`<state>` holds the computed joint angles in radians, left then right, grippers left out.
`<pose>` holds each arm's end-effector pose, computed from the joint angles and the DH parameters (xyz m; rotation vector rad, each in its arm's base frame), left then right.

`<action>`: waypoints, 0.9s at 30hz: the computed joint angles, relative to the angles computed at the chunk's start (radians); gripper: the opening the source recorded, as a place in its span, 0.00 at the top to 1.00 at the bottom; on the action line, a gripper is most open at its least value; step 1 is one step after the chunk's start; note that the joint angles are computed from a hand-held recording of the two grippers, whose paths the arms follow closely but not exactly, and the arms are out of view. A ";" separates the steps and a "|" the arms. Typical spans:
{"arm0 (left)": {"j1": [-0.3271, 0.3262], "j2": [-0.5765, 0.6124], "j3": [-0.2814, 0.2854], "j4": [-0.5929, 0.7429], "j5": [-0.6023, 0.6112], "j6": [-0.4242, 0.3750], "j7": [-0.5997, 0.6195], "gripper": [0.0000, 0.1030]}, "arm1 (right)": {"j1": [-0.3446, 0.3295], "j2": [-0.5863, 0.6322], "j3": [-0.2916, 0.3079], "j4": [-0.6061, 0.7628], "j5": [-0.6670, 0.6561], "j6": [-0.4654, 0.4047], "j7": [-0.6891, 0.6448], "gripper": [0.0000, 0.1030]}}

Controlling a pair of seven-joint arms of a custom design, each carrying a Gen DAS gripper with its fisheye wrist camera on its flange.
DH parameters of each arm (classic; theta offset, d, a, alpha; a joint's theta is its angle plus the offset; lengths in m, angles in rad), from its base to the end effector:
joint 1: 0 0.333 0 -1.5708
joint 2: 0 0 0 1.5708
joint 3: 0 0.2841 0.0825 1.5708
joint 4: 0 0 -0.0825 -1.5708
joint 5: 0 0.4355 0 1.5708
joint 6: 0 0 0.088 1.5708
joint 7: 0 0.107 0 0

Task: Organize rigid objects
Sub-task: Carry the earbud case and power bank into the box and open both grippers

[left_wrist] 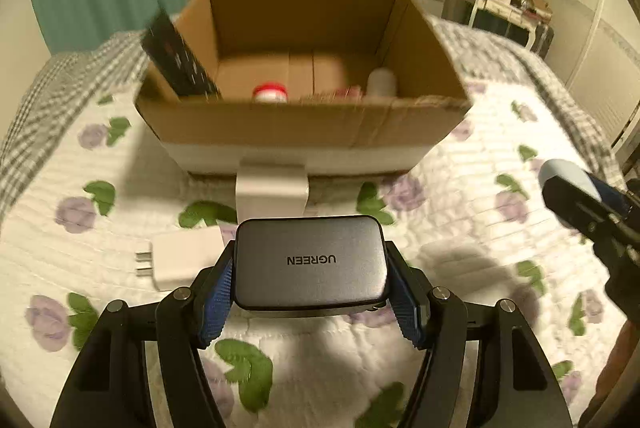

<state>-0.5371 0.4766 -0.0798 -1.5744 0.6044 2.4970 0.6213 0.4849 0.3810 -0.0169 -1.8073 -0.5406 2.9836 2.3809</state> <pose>0.6167 -0.4321 0.3611 -1.8201 1.9255 -0.5940 0.6234 0.3567 0.3608 -1.8115 1.5398 -0.5088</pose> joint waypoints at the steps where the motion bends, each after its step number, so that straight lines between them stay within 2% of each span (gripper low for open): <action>1: -0.005 -0.013 0.002 -0.006 0.009 0.003 -0.006 0.33 | 0.008 -0.013 -0.007 -0.009 -0.010 0.001 0.007 0.47; 6: -0.016 -0.043 0.006 0.012 0.071 0.008 -0.035 0.33 | 0.027 -0.078 -0.030 -0.044 -0.084 0.008 0.056 0.47; 11: -0.018 -0.045 0.006 0.066 0.118 -0.002 -0.038 0.33 | 0.015 -0.110 -0.026 -0.041 -0.134 0.018 0.087 0.47; 15: -0.010 -0.018 0.009 0.132 0.126 -0.003 -0.022 0.33 | -0.012 -0.100 -0.003 -0.001 -0.122 0.022 0.053 0.47; 21: -0.009 0.112 0.035 0.335 0.095 -0.042 0.044 0.33 | -0.037 -0.052 0.013 0.076 -0.079 0.032 -0.010 0.47; 27: -0.006 0.328 0.065 0.617 -0.018 -0.142 0.145 0.33 | -0.060 0.037 0.033 0.168 0.020 0.016 -0.113 0.47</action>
<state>-0.5434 0.8050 -0.0146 -0.9574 0.5866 2.3550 0.7667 0.4254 0.4176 0.0156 -1.6395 -0.5205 2.9999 2.2682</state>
